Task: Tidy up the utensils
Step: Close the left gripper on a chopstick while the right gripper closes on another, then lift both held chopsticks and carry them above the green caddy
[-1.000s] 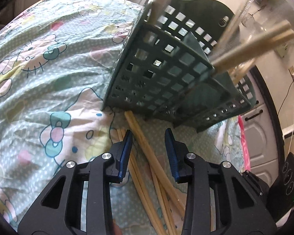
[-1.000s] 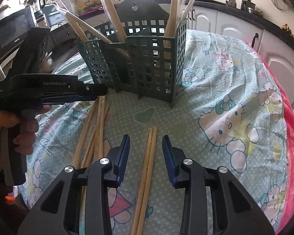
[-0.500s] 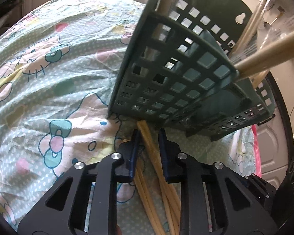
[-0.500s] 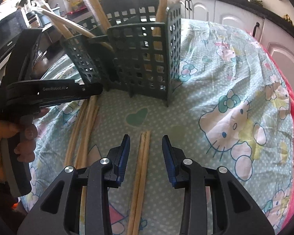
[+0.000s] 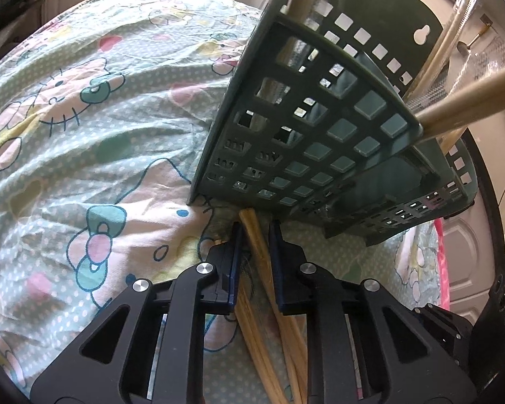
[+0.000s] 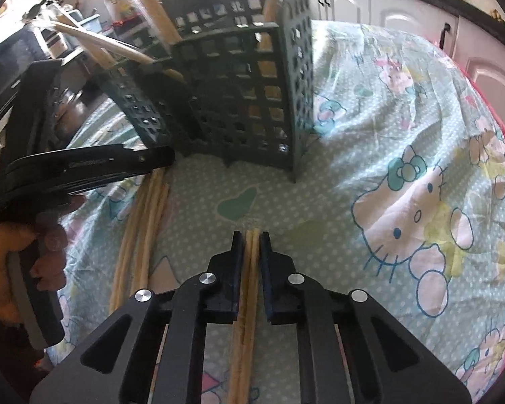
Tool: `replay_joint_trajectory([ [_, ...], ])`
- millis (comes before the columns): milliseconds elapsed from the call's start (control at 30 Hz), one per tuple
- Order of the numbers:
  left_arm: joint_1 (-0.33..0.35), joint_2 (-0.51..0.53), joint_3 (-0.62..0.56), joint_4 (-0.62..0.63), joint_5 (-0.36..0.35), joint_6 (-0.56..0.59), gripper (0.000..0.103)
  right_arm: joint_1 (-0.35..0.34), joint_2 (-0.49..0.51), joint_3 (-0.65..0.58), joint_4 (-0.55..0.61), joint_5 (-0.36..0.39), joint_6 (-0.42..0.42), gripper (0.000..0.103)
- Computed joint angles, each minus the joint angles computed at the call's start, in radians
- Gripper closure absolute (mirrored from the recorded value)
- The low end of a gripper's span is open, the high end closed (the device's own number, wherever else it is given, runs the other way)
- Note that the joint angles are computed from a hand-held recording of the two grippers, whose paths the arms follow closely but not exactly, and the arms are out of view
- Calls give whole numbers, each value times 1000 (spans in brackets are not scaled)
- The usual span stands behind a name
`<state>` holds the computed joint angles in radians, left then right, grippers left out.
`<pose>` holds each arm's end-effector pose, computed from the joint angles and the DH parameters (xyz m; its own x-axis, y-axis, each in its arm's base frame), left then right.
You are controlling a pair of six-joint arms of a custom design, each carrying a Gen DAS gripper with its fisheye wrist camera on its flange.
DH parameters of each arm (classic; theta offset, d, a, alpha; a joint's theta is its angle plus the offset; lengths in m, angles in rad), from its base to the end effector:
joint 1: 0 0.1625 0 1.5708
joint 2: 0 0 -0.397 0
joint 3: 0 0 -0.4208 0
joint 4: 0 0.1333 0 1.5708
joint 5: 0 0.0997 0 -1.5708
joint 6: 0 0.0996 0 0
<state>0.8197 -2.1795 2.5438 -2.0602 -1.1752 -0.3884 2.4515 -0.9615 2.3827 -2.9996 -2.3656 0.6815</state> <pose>-0.0633 -0.3193 0.2595 -0.9110 0.2757 -0.3066 0.3588 0.8964 -0.2603 0.3405 -0.2004 0.0030 -0.8353 -0.0158 0.5495 -0.3154 0.8325 -0.4555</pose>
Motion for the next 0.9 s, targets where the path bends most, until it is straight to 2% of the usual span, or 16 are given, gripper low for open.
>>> replay_joint_trajectory([
  [200,42,-31,-14,-3,-52,30,96,66,-9,-15,-5,-28,-10,93],
  [367,15,-110,-23,31,-62,50,97,100,-14,-32,-4,-44,-21,94],
  [467,3,-159,-33,62,-73,46,98,121,-9,-42,-1,-52,-15,98],
  [700,-55,-294,-65,155,-72,38,99,168,2,-72,4,-71,-25,98],
  [900,-149,-402,-76,250,-41,5,99,212,4,-95,4,-88,-47,98],
])
